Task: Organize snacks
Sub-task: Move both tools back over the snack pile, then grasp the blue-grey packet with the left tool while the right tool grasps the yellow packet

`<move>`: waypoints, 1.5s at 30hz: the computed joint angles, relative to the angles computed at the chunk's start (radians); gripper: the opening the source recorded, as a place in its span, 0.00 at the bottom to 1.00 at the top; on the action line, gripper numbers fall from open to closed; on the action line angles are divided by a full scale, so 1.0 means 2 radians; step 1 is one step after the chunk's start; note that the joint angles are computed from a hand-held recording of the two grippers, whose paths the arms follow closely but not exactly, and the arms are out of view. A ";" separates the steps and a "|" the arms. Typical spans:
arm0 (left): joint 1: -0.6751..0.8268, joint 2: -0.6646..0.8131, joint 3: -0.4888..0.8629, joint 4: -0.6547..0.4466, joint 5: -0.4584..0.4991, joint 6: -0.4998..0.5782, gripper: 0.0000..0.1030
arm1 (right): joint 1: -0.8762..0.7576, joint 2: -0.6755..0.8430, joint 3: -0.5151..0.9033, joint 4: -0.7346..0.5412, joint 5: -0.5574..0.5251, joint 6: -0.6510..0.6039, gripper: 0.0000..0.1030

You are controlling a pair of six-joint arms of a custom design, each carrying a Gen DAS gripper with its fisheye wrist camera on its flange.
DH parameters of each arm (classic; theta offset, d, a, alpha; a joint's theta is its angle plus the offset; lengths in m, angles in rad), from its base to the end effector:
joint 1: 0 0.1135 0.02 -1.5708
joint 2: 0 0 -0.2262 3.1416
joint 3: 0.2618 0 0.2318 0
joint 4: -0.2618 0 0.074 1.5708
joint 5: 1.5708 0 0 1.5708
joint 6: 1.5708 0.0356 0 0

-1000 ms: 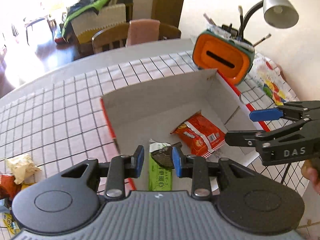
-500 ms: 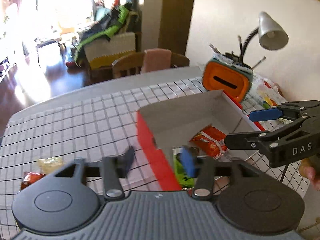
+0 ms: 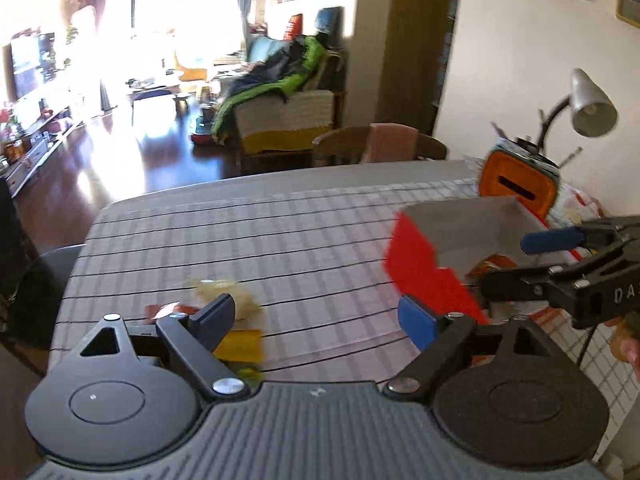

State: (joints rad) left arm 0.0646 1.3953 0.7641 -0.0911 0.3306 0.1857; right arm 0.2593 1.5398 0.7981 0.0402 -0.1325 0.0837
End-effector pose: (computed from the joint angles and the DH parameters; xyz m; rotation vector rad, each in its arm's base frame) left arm 0.2776 0.0064 0.1813 0.3056 2.2371 -0.2457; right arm 0.2908 0.0820 0.1620 -0.2705 2.2705 0.3305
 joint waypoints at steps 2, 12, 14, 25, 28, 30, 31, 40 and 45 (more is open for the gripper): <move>0.036 0.003 -0.004 0.005 0.022 0.015 0.92 | 0.024 0.011 0.003 0.002 0.018 0.014 1.00; 0.165 0.095 0.051 -0.004 0.089 0.091 0.96 | 0.111 0.113 0.075 0.006 0.080 0.064 1.00; 0.181 0.126 0.073 -0.009 0.094 0.107 0.96 | 0.123 0.139 0.097 0.005 0.092 0.077 1.00; 0.202 0.323 0.249 -0.085 0.070 0.173 0.96 | 0.154 0.291 0.246 -0.034 0.124 0.138 1.00; 0.199 0.367 0.295 -0.102 0.057 0.180 0.96 | 0.156 0.338 0.305 -0.063 0.128 0.152 0.99; 0.194 0.395 0.327 -0.115 0.048 0.182 0.96 | 0.157 0.373 0.355 -0.094 0.132 0.164 0.98; 0.190 0.409 0.343 -0.121 0.039 0.182 0.96 | 0.157 0.391 0.382 -0.111 0.132 0.173 0.97; 0.172 0.501 0.455 -0.164 -0.002 0.165 0.96 | 0.164 0.563 0.648 -0.252 0.147 0.231 0.90; 0.164 0.530 0.493 -0.182 -0.014 0.160 0.96 | 0.169 0.659 0.815 -0.351 0.158 0.255 0.86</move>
